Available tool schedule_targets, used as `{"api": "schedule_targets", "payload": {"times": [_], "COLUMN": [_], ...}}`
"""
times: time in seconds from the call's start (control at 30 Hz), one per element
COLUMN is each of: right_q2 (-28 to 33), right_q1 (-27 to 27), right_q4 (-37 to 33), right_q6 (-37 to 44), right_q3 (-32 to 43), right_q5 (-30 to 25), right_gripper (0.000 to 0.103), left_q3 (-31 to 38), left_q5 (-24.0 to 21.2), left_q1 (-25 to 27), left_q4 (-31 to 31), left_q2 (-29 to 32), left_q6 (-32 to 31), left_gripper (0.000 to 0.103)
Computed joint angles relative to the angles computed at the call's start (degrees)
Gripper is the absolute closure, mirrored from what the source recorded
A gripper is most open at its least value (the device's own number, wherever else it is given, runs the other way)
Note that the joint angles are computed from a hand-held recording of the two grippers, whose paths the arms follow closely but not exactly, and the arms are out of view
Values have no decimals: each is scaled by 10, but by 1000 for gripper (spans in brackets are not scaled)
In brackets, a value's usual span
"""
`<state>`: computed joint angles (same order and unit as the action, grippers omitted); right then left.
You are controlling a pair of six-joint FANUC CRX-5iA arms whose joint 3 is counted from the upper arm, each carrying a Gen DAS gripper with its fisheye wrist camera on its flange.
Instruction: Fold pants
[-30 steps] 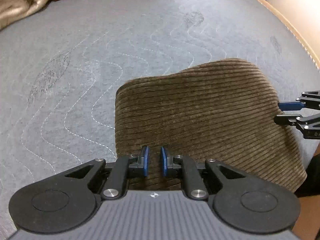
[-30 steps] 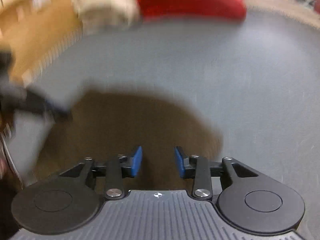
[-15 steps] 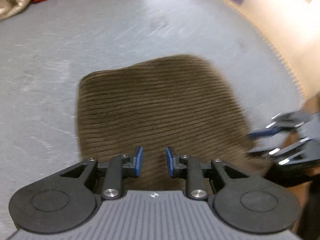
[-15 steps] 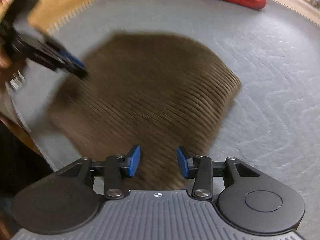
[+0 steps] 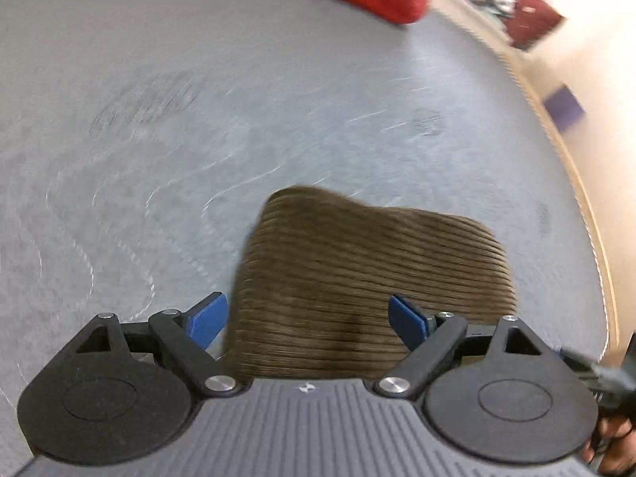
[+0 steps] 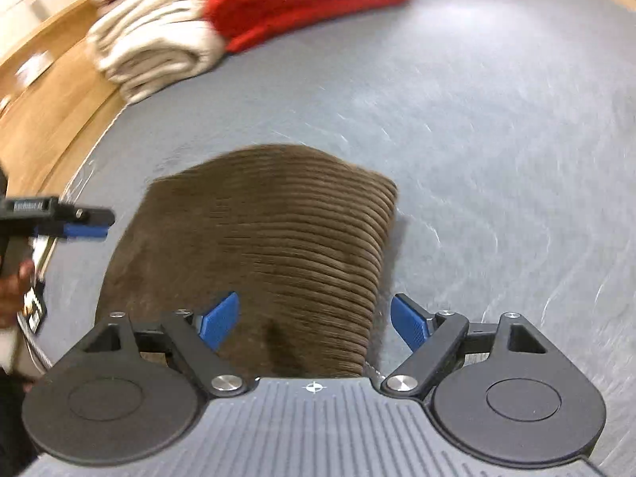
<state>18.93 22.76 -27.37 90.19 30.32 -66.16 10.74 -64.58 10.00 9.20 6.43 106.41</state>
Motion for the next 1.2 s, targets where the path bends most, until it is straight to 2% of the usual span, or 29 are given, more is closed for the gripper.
{"api": "schedule_targets", "payload": {"times": [0.07,0.13,0.23,0.63,0.73,0.8,0.83,0.9,0.97,1.03,1.1,1.2], "right_q2": [19,36,56,90,84,75,73,67,60,60,71,101], "right_q1": [-2,-1,-12,-28,-27,-32,-38,-54,-69,-82,-94,-120], "right_q4": [-5,-1,-35,-87,-90,-104,-116,-149,-178,-194,-186,-184], "right_q6": [-11,-27,-29,-22,-1,21,27,46,79,106,108,113], "right_q3": [10,32,59,92,82,71,69,70,74,89,120,185], "right_q5": [-11,-31,-50,-74,-59,-46,-44,-41,-36,-34,-32,-26], "right_gripper": [18,18,18,17,28,44,49,61,62,63,63,62], "left_q3": [11,15,12,-24,-40,-40,-34,-7,9,12,21,42], "left_q5": [-14,-22,-34,12,19,21,24,19,23,46,82,165], "left_q1": [4,9,16,29,34,31,25,11,1,-2,-12,-40], "left_q4": [-3,-1,19,117,148,149,140,114,111,140,155,157], "left_q2": [16,29,38,72,77,79,81,86,91,95,99,106], "left_q6": [6,5,-11,-92,-107,-110,-112,-119,-137,-150,-158,-160], "left_gripper": [10,5,5,5,5,6,14,24,45,56,64,64]}}
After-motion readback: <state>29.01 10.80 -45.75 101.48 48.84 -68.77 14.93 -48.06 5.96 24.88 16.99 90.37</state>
